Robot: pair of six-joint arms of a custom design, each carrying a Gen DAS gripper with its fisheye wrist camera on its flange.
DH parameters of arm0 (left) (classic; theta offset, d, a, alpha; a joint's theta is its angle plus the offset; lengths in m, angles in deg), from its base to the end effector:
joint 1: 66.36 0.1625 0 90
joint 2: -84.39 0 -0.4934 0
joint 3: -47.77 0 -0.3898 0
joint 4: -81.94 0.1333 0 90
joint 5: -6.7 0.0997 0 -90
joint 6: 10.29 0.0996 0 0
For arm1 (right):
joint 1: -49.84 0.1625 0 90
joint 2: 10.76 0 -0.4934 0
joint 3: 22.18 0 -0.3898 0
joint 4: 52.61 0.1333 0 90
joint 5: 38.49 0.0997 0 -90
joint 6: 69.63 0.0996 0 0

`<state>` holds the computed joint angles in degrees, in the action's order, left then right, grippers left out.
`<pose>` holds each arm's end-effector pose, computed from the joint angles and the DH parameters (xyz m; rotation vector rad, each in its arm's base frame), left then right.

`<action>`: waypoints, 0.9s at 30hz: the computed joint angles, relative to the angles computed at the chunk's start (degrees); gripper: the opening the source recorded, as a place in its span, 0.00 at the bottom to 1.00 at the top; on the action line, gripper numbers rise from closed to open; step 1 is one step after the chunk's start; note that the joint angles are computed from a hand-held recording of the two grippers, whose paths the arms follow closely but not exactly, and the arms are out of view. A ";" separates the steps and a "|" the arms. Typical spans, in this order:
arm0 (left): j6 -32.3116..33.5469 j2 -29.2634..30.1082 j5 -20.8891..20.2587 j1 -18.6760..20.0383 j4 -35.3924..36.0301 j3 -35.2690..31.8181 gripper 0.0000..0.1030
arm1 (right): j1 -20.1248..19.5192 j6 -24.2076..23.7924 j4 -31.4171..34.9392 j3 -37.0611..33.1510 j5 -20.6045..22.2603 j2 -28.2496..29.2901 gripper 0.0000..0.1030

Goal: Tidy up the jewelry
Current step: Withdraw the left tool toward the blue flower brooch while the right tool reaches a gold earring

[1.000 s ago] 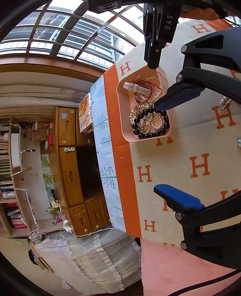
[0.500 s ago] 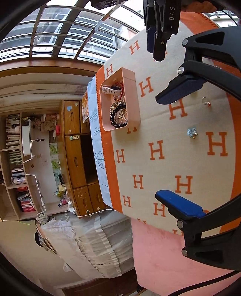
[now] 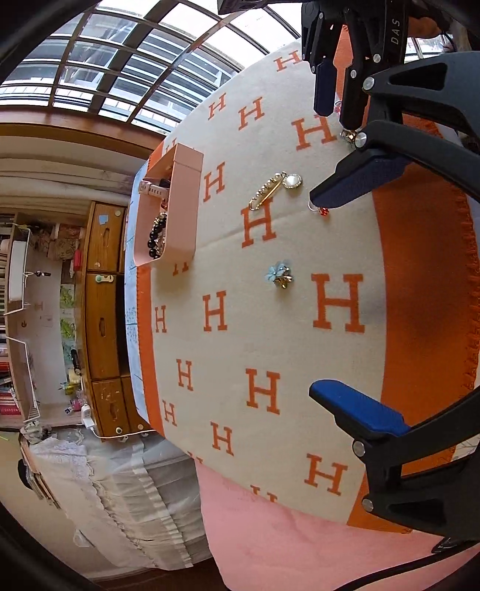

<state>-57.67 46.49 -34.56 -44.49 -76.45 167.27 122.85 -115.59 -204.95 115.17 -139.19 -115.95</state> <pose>-0.4128 -0.3900 -0.0068 0.5545 2.3315 -0.7690 0.0116 -0.3550 0.3967 0.6025 -2.6019 0.4834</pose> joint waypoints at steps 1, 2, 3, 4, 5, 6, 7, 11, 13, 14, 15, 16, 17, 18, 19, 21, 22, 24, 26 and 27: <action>-0.34 -0.01 -0.24 0.14 -0.27 0.26 0.90 | -0.09 -0.54 0.07 0.29 0.27 -0.08 0.39; -0.61 -0.03 -0.59 0.31 -0.72 0.48 0.90 | 0.09 -1.01 -0.05 0.45 0.20 0.00 0.38; -0.73 -0.10 -0.82 0.47 -1.10 0.67 0.90 | 0.33 -1.63 -0.34 0.68 0.01 0.14 0.38; -0.86 -0.12 -0.95 0.61 -1.49 0.88 0.90 | 0.57 -2.32 -0.61 0.92 -0.24 0.33 0.38; -1.04 -0.05 -1.00 0.76 -1.63 0.91 0.90 | 0.82 -2.96 -1.23 1.23 -0.66 0.65 0.38; -1.21 0.01 -1.01 0.89 -1.66 0.88 0.90 | 1.05 -3.59 -2.23 1.64 -1.21 1.02 0.38; -1.19 0.05 -1.05 1.07 -1.70 0.76 0.90 | 1.30 -4.34 -3.34 1.99 -1.84 1.45 0.38; -0.33 0.61 -1.19 1.75 -3.21 0.37 0.90 | 2.28 -9.37 -10.73 4.88 -3.78 2.84 0.38; 0.17 1.17 -0.35 2.01 -4.02 0.05 0.90 | 3.21 -12.54 -16.90 6.90 -5.64 4.17 0.38; 0.68 1.55 0.31 2.17 -4.41 -0.25 0.90 | 3.55 -13.79 -19.68 7.70 -6.41 4.97 0.38; 1.32 1.98 0.89 2.37 -4.78 -0.62 0.90 | 3.55 -15.24 -22.06 8.52 -6.15 5.32 0.38; 1.87 2.36 1.30 2.53 -5.06 -0.96 0.90 | 3.49 -16.09 -22.95 8.88 -5.81 5.45 0.35; 2.64 2.88 1.85 2.72 -5.57 -1.36 0.89 | 3.14 -16.28 -21.80 8.69 -4.90 5.01 0.22; 3.51 3.39 2.23 2.91 -6.19 -1.73 0.87 | 3.03 -16.00 -21.32 8.58 -4.57 4.91 0.21; 4.54 3.88 2.46 3.13 -6.67 -2.12 0.81 | 2.93 -15.88 -21.69 8.60 -4.40 5.02 0.21; 6.45 4.91 2.24 3.89 -6.30 -3.45 0.75 | 2.59 -15.46 -21.57 8.40 -3.77 5.05 0.21; 7.39 5.28 1.85 4.29 -6.35 -3.96 0.70 | 2.29 -15.13 -20.79 8.14 -3.32 4.80 0.21; 8.91 6.07 1.46 5.05 -6.51 -4.80 0.62 | 2.16 -14.48 -20.14 7.72 -2.98 4.76 0.21; 9.71 6.64 1.18 5.77 -6.03 -5.53 0.52 | 1.85 -14.10 -19.42 7.28 -2.55 4.63 0.21; 9.66 6.80 1.01 6.08 -5.71 -5.78 0.51 | 1.78 -13.86 -19.11 7.12 -2.34 4.67 0.21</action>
